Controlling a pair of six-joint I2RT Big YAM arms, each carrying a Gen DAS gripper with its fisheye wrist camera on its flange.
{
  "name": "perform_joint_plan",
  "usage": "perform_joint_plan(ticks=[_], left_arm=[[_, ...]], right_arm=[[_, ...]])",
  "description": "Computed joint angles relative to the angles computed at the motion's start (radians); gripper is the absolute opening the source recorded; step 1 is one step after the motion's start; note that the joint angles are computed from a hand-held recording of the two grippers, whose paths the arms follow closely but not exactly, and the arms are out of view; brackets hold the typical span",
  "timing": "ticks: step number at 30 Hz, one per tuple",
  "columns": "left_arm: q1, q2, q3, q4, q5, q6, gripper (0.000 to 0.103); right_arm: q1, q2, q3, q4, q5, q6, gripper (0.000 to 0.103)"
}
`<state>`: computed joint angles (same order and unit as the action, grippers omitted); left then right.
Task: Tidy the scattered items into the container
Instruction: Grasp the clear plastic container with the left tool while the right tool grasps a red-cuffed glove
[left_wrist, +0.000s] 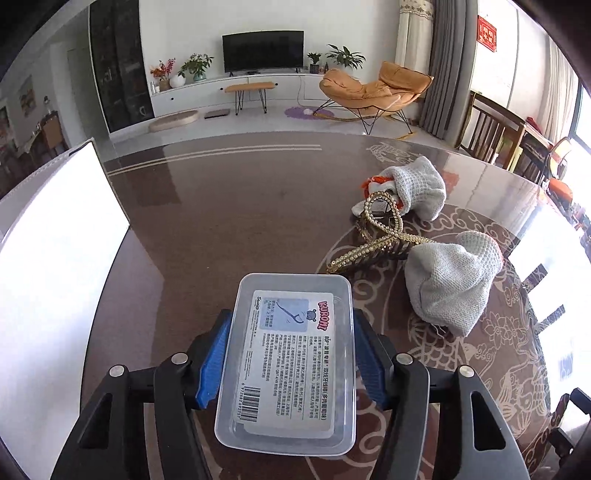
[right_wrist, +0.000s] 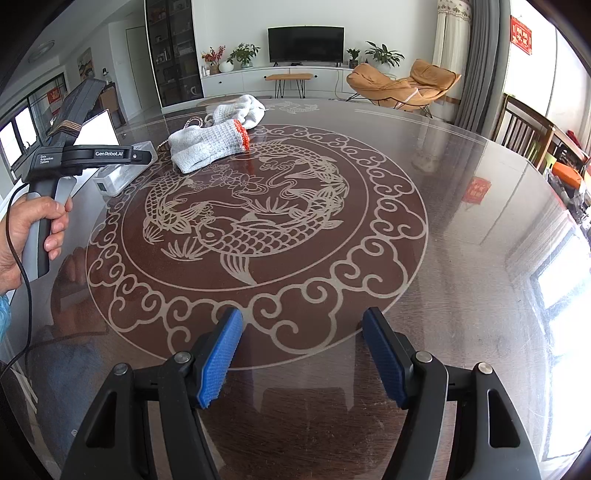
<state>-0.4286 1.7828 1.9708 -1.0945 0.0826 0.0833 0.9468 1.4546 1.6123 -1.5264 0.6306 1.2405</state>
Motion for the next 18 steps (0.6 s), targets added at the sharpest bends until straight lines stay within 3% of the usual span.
perform_joint_plan(ticks=[3,8,11,14,18], left_arm=[[0.021,-0.075,-0.103,0.013,0.016,0.001,0.061],[0.03,-0.175,-0.234,0.012,0.019,0.039,0.06],[0.034,-0.214,-0.289,0.053,0.028,0.042,0.06],[0.025,-0.215,-0.286,0.057,0.028,0.019,0.06],[0.031,-0.207,-0.27,0.043,0.051,0.02,0.06]], right_arm=[[-0.005,-0.001,-0.003,0.019,0.0,-0.019,0.069],[-0.159,-0.026,-0.019,0.408,-0.157,-0.372,0.069],[-0.272,0.062,0.109,0.527,-0.2,-0.561,0.069],[-0.383,0.196,0.279,0.505,-0.303,-0.57,0.069],[-0.457,0.293,0.344,0.521,-0.61,-0.549,0.069]])
